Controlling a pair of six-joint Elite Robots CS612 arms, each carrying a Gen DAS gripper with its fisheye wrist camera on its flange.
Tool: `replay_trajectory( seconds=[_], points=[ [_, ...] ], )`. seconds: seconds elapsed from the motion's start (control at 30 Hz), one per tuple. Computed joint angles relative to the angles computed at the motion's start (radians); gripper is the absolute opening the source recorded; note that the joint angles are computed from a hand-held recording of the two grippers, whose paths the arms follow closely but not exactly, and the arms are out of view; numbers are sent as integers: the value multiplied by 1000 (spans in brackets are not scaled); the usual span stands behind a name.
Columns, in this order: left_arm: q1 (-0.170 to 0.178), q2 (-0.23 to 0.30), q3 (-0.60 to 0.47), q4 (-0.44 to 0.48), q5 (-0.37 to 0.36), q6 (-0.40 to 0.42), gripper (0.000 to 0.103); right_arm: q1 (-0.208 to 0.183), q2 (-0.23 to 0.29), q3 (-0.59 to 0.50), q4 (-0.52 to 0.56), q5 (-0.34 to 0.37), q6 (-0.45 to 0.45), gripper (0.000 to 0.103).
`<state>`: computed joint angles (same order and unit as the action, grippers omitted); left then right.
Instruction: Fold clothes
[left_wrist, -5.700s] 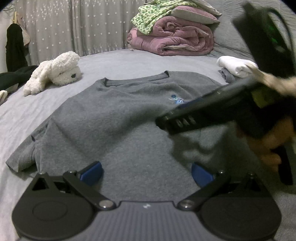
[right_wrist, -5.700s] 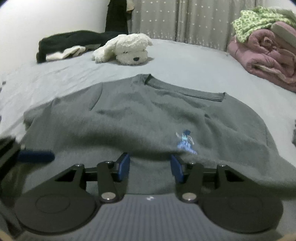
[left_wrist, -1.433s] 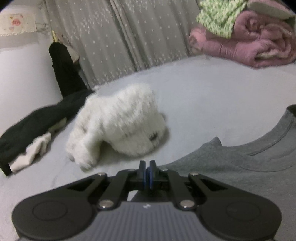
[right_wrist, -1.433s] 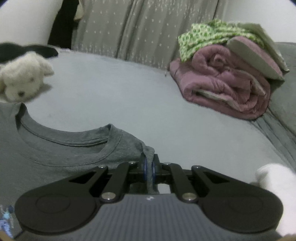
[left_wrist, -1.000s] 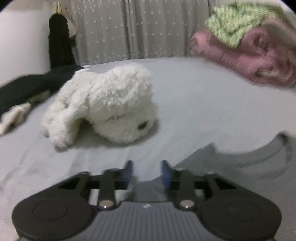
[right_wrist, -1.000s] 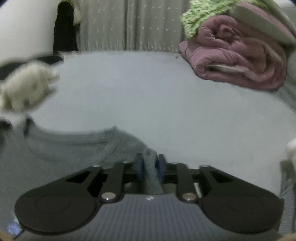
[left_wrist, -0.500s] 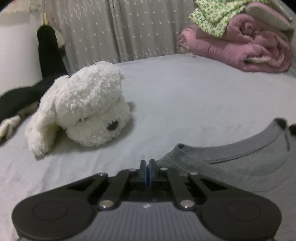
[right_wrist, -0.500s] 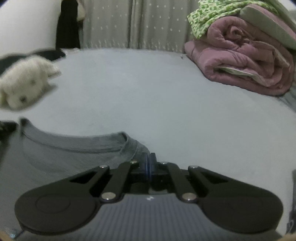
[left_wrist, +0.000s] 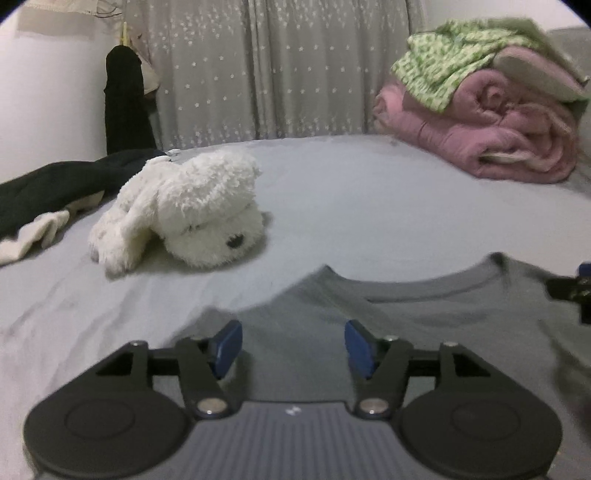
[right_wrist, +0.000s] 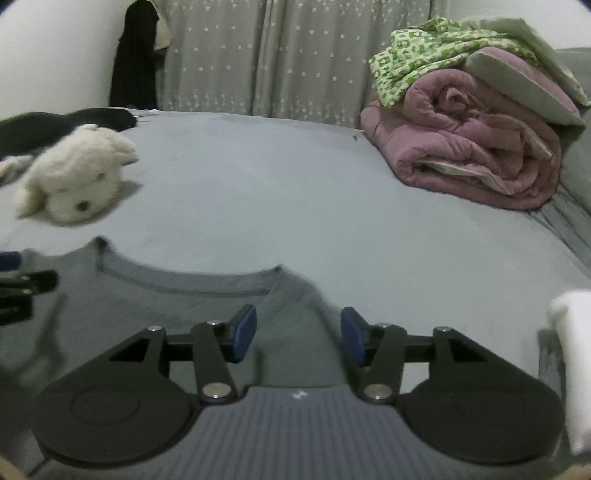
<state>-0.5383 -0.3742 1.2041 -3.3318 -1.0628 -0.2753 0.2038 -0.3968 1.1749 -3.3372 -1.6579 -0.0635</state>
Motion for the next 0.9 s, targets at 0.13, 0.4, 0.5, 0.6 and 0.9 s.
replay_trajectory(
  seconds=[0.13, 0.4, 0.5, 0.6, 0.9],
  points=[
    [-19, -37, 97, -43, -22, -24, 67, 2, -40, 95, -33, 40, 24, 56],
    [-52, -103, 282, -126, -34, -84, 74, 5, -116, 276, -69, 54, 50, 56],
    [-55, -127, 339, -138, -30, -138, 76, 5, -139, 330, -79, 58, 62, 60],
    [-57, -153, 395, -142, -29, -188, 77, 4, -155, 375, -96, 63, 83, 62],
    [-75, -241, 559, -140, -92, -304, 79, 5, -223, 513, -105, 66, 118, 65]
  ],
)
